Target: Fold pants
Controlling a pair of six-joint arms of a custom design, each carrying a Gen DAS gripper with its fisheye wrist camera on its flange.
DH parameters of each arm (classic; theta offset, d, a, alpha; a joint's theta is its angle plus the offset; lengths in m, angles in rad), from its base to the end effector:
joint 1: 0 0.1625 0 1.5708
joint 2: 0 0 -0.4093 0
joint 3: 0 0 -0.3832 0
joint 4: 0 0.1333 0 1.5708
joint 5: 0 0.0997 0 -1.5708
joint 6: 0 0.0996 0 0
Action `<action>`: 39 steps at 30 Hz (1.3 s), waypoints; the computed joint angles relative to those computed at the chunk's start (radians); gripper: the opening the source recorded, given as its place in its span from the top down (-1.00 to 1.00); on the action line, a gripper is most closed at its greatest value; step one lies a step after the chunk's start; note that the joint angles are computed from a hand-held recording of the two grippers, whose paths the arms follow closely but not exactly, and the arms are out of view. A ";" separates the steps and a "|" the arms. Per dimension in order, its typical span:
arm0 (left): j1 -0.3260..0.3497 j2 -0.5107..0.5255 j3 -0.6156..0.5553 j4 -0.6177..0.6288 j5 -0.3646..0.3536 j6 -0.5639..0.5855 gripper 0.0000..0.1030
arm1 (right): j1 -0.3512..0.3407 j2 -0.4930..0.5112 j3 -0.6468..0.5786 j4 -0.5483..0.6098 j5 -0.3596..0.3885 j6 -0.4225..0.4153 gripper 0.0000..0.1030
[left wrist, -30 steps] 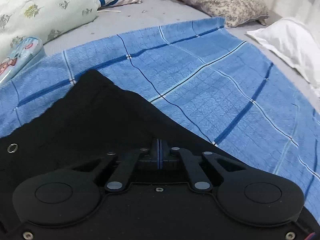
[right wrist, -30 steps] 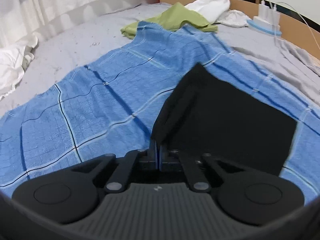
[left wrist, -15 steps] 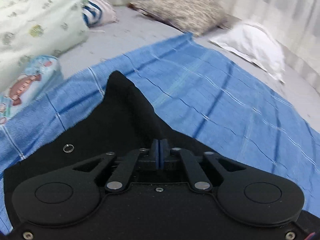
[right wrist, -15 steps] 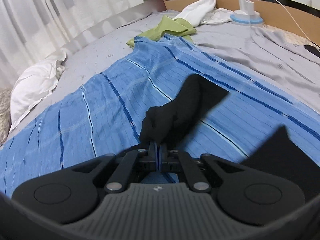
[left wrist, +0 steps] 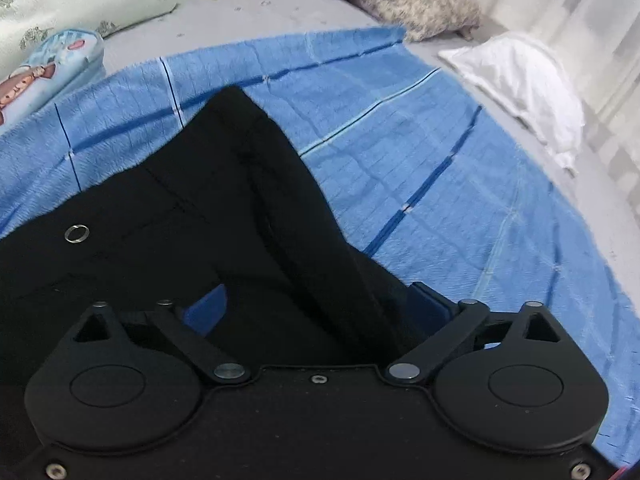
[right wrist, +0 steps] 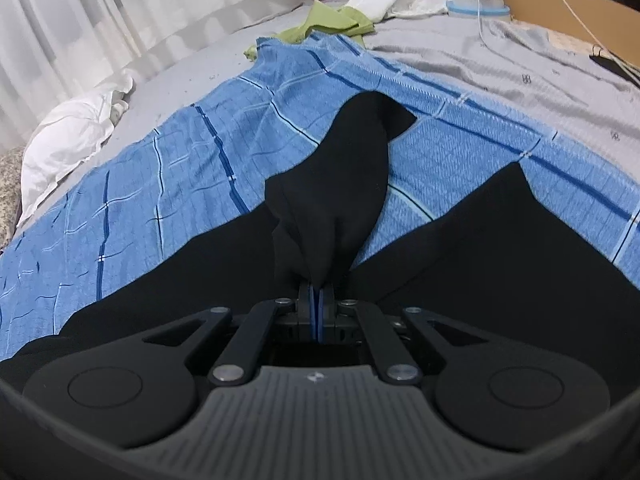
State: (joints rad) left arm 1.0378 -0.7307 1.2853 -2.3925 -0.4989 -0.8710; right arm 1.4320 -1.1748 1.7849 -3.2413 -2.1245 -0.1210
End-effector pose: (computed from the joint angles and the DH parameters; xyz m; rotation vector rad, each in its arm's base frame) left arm -0.1855 -0.7489 0.2142 -0.5549 2.1858 -1.0928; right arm -0.0021 -0.6001 0.3662 -0.3871 -2.2030 1.2012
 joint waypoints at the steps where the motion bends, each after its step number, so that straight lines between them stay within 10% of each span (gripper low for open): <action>1: 0.007 0.017 -0.024 0.039 0.011 -0.032 -0.89 | -0.003 0.002 0.001 -0.001 0.002 -0.002 0.94; 3: 0.018 0.044 -0.056 0.063 0.020 -0.043 -0.60 | -0.006 0.003 0.007 -0.013 0.005 -0.022 0.93; 4: 0.017 0.055 -0.058 0.042 0.040 -0.023 0.06 | -0.007 0.003 0.012 -0.025 0.008 -0.033 0.93; 6: 0.011 0.062 -0.042 -0.040 0.062 0.066 0.77 | -0.006 -0.002 0.022 -0.049 0.017 -0.058 0.93; 13: -0.064 -0.054 0.188 -0.389 0.091 0.337 0.84 | 0.033 -0.043 0.090 -0.194 -0.002 -0.189 0.94; 22: -0.230 -0.361 0.749 -0.756 0.181 0.385 0.87 | -0.001 -0.273 0.351 -0.216 0.088 -0.109 0.94; 29: -0.238 -0.513 0.937 -0.298 0.206 -0.042 0.88 | -0.064 -0.329 0.496 -0.248 0.066 -0.156 0.88; 35: -0.224 -0.501 0.960 -0.283 0.203 -0.076 0.86 | -0.088 -0.336 0.529 -0.321 0.053 -0.243 0.16; 39: -0.226 -0.494 0.954 -0.236 0.220 -0.116 0.84 | -0.087 -0.300 0.496 -0.415 -0.051 -0.287 0.29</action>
State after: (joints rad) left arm 0.8119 -1.2247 2.2397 -2.6286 -0.2787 -0.9873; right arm 1.3453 -1.4745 2.2809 -3.6564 -2.1756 -0.4078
